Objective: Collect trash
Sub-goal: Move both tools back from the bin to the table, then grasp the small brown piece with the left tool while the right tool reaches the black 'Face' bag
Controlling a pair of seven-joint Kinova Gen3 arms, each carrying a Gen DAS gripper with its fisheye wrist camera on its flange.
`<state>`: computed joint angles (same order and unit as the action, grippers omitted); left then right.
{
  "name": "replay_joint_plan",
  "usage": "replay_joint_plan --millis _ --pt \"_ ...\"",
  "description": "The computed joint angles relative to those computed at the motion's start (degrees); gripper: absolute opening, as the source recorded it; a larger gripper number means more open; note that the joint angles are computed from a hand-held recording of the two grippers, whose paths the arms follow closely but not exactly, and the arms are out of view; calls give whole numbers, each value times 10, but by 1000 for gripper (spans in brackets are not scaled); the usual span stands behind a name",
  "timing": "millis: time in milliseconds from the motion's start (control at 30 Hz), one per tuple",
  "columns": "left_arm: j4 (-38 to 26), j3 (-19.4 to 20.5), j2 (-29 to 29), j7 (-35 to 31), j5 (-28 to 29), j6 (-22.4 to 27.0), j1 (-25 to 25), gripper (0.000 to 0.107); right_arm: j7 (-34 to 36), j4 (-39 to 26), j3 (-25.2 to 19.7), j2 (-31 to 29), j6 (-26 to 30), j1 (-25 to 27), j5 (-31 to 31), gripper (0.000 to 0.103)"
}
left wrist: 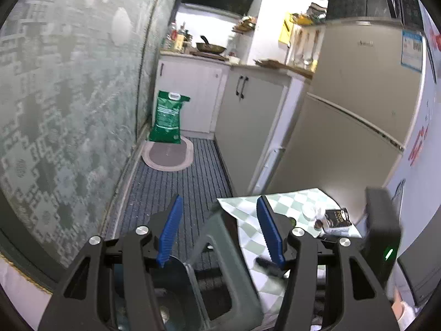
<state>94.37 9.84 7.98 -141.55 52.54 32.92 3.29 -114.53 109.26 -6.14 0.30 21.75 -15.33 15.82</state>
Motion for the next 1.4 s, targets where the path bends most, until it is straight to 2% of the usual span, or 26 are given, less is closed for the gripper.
replay_joint_plan --millis 67,233,367,433,667,767,900,1033,1167,1267,1400 --pt "-5 4 9 19 -20 -6 15 58 -6 19 10 -20 -7 14 2 34" --pt "-19 23 36 69 -82 -17 51 58 -99 44 -6 -45 -2 58 93 35" --pt "-26 37 57 104 -134 -31 75 58 -131 72 -9 -68 -11 92 121 35" --pt "-32 42 69 122 -158 -33 85 58 -118 82 -3 -79 -14 102 108 35" --pt "-62 52 113 192 -246 -24 127 57 -93 117 -11 -109 -28 152 86 49" --pt "-80 49 134 225 -285 -18 148 57 -68 130 -2 -120 -35 160 60 54" --pt "-105 48 163 257 -327 -10 168 53 -16 146 24 -130 -45 158 14 55" --pt "-121 60 180 256 -344 -6 169 53 28 156 39 -137 -50 160 -24 56" --pt "-141 55 189 273 -365 7 184 45 62 168 46 -147 -58 167 -53 57" --pt "-147 50 193 287 -379 7 195 40 71 173 38 -152 -58 181 -61 63" --pt "-149 40 193 306 -401 1 208 24 62 182 13 -153 -70 209 -58 67"
